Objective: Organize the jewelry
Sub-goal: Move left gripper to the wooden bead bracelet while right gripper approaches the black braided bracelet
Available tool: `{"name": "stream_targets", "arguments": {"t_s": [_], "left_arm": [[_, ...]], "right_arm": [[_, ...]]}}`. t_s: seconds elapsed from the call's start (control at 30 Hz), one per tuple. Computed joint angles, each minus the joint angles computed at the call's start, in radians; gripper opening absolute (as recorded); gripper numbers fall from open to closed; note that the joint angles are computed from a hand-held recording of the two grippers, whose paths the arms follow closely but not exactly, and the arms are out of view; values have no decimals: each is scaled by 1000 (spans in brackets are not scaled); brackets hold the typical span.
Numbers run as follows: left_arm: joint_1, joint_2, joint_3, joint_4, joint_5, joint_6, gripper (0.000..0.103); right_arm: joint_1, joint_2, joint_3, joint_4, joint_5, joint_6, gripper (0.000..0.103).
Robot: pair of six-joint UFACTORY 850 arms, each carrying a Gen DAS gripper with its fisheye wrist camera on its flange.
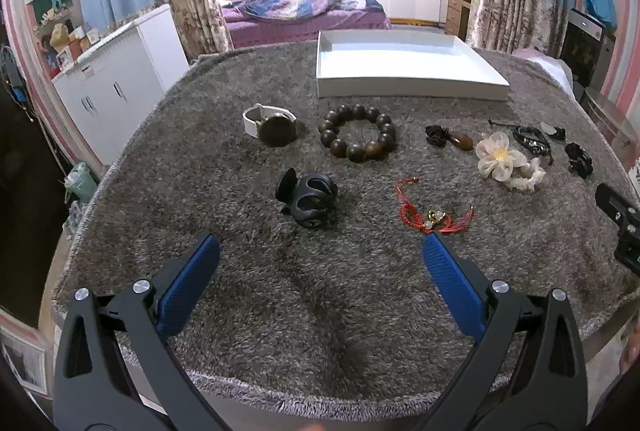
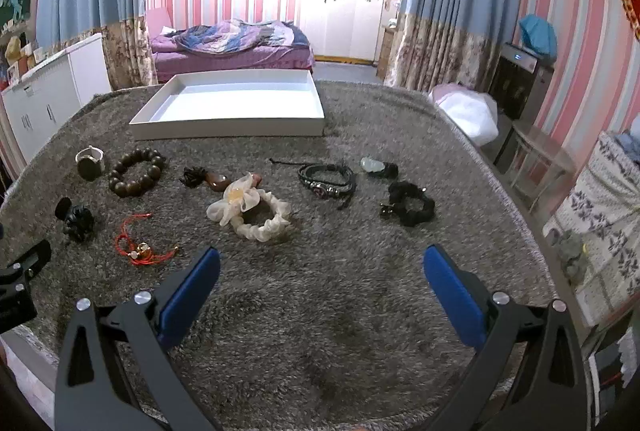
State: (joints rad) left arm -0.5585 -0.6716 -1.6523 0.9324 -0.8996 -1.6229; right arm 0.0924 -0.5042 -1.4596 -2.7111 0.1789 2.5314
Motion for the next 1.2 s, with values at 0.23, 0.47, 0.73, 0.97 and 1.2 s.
{"name": "stream_targets", "arguments": {"t_s": [0.23,0.47,0.73,0.97,1.2], "left_arm": [[21,-14,-17,-3,12,20,100],[49,-6,-13,10,108,12,100],[112,-99,-161,-165,88,217,100],[176,-179,-295,-301,120,389,82],[228,-331,-535,-454,55,591,70]], "right_arm": [[-4,-57,-73,9,64,-26,102],[-10,-135,-185,-28,130,25,102],[-4,-229,-331,-107,183,104,102],[4,-367,-547,-216,292,188,88],[-1,-568,-874,-255,510,242,61]]}}
